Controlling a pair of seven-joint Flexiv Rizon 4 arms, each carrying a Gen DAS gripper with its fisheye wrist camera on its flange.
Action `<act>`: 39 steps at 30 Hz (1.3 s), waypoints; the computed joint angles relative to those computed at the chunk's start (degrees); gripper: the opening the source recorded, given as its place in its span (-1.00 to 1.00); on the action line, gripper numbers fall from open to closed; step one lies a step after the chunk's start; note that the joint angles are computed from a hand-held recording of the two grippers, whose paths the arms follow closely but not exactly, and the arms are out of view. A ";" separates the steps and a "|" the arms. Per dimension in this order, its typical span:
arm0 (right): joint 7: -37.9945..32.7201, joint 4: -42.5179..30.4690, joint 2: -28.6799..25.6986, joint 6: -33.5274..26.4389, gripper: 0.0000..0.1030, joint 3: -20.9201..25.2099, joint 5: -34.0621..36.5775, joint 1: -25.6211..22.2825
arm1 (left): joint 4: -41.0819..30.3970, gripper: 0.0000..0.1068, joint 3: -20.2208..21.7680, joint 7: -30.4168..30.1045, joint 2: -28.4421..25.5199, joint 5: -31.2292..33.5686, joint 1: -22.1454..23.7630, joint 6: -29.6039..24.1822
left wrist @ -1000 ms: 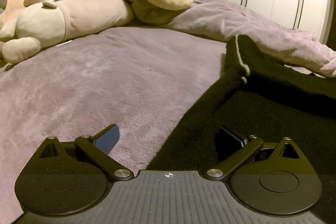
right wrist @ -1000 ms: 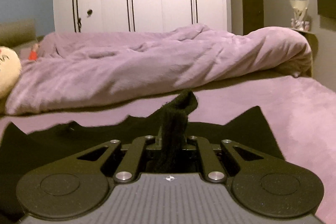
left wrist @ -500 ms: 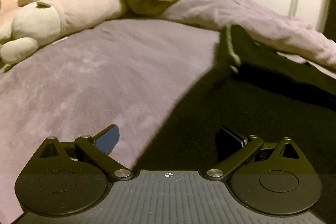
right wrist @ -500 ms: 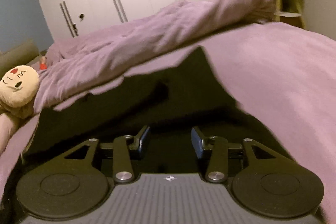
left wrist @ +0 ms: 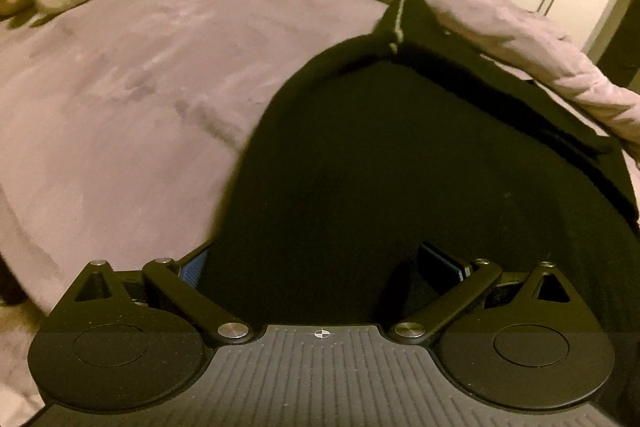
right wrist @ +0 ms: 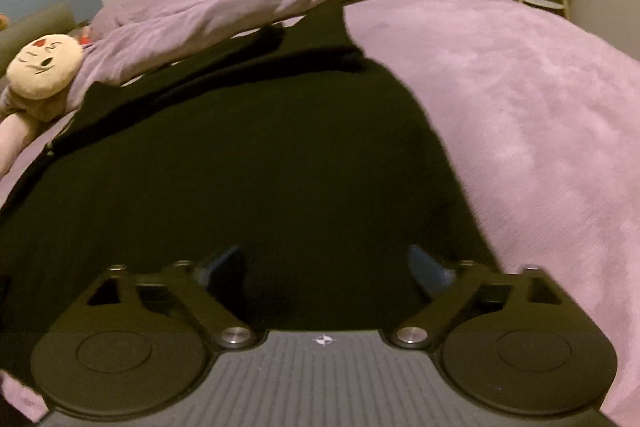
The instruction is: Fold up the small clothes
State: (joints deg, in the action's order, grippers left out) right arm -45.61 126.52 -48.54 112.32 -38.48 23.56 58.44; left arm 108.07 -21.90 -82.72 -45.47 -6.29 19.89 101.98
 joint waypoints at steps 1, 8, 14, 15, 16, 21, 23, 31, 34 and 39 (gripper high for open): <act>0.16 -0.21 -0.70 0.35 0.91 -0.12 0.32 0.24 | 0.00 0.93 1.03 -0.32 0.36 -0.48 -0.92 -0.37; -0.15 -0.45 0.18 -1.43 0.92 0.10 -1.33 -0.04 | -0.54 0.93 5.63 1.53 2.22 -1.82 -5.02 -4.58; -2.03 1.16 5.68 -5.54 0.91 2.02 -6.30 -2.27 | 2.44 0.93 1.91 3.29 4.07 -4.58 -1.32 -5.38; -1.80 1.88 6.87 -6.15 0.91 1.77 -6.71 -1.94 | 3.47 0.93 -0.41 3.20 4.24 -4.99 1.05 -5.01; -1.58 3.00 7.71 -4.76 0.87 1.76 -6.60 -1.61 | 4.18 0.93 -2.31 3.01 4.31 -5.30 3.10 -4.79; -0.48 8.35 9.19 0.69 0.33 -1.63 0.10 3.32 | 6.00 0.66 -9.56 3.93 3.86 -4.73 11.69 -5.94; -0.20 9.59 10.69 2.87 0.32 -0.03 1.90 1.80 | 6.22 0.50 -13.85 5.52 2.89 -4.82 15.77 -8.40; -2.88 9.92 12.63 3.49 0.29 4.83 3.49 -3.36 | 6.01 0.39 -18.92 12.68 1.40 -7.43 19.29 -13.29; -3.68 9.87 12.55 3.57 0.29 4.51 4.51 -3.19 | 5.80 0.29 -18.54 15.24 2.04 -9.11 19.09 -15.12; -3.66 9.91 13.47 1.25 0.28 6.77 2.94 -6.26 | 6.26 0.23 -19.11 18.23 2.53 -12.85 19.58 -16.50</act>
State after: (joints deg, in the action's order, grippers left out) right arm -49.27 136.43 -35.07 113.57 -31.71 26.50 52.18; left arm 114.33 -41.01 -64.49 -42.94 -19.14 39.47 85.48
